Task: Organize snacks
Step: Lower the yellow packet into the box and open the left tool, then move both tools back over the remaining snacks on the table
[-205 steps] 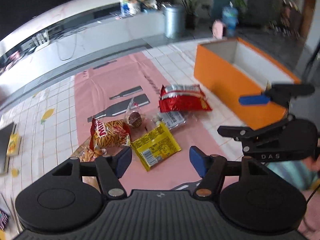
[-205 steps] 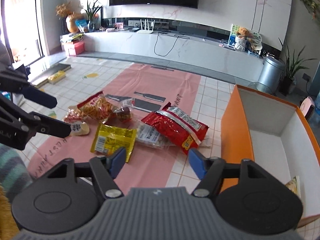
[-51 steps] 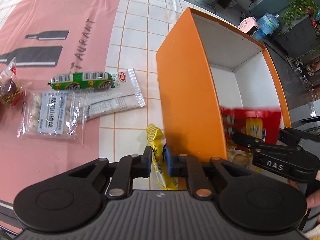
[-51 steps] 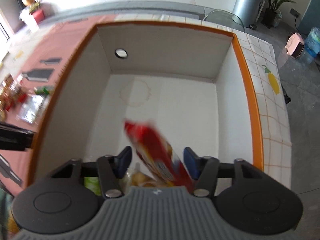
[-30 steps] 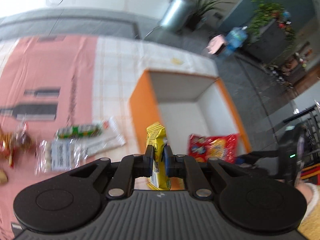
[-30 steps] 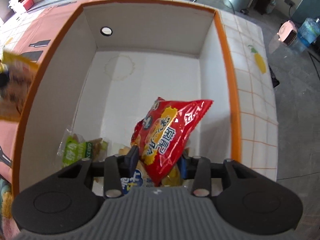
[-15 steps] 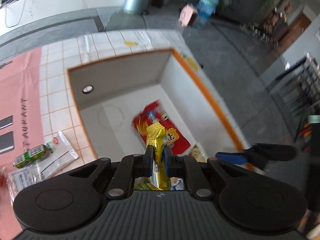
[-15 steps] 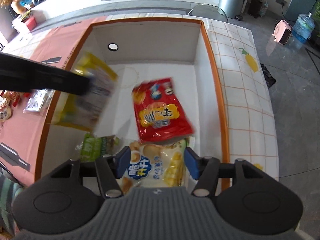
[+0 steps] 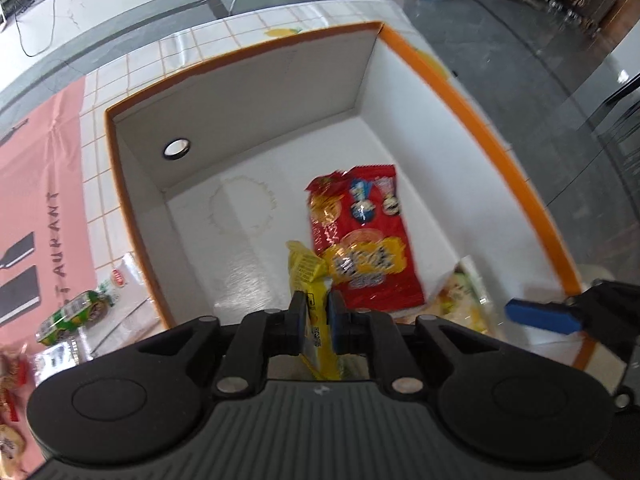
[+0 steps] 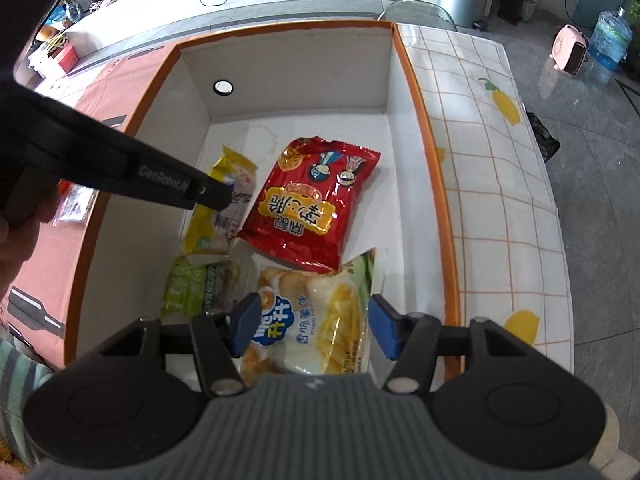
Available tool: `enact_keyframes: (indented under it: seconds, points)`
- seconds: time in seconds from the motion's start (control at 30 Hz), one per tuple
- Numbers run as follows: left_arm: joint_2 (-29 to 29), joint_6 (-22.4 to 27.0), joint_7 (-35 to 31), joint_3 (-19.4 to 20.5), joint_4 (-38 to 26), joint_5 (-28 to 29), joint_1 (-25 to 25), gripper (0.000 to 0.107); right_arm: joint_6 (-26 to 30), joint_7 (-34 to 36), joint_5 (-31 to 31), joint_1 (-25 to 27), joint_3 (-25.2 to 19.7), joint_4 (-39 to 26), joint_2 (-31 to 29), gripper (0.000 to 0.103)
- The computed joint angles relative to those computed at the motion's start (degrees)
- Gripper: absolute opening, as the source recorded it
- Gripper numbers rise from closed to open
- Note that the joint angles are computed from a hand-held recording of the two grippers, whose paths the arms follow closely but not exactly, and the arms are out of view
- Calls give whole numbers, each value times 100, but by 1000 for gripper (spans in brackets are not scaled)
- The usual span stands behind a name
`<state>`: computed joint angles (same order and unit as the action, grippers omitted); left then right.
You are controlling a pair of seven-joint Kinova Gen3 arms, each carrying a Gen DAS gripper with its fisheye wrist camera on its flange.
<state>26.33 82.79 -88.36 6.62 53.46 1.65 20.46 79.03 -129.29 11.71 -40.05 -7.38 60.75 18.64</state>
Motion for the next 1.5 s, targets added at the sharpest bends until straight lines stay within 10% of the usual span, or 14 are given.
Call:
enact_keyframes:
  seconds: [0.2, 0.73, 1.2, 1.5]
  points:
    - [-347, -298, -446, -53, 338, -627, 261, 22, 109, 14, 184, -158, 12, -115, 106, 57]
    - [-2197, -538, -2035, -160, 1636, 1051, -1396, 30, 687, -545, 747, -1059, 131, -951, 305, 57]
    - [-3416, -1112, -4007, -1611, 2947, 1908, -2734, 30, -252, -2120, 2354, -2625, 305, -1285, 649, 57]
    - [-3147, -941, -4957, -2244, 3300, 2452, -3858, 38, -59, -1770, 2018, -3030, 700, -2668, 1884, 57]
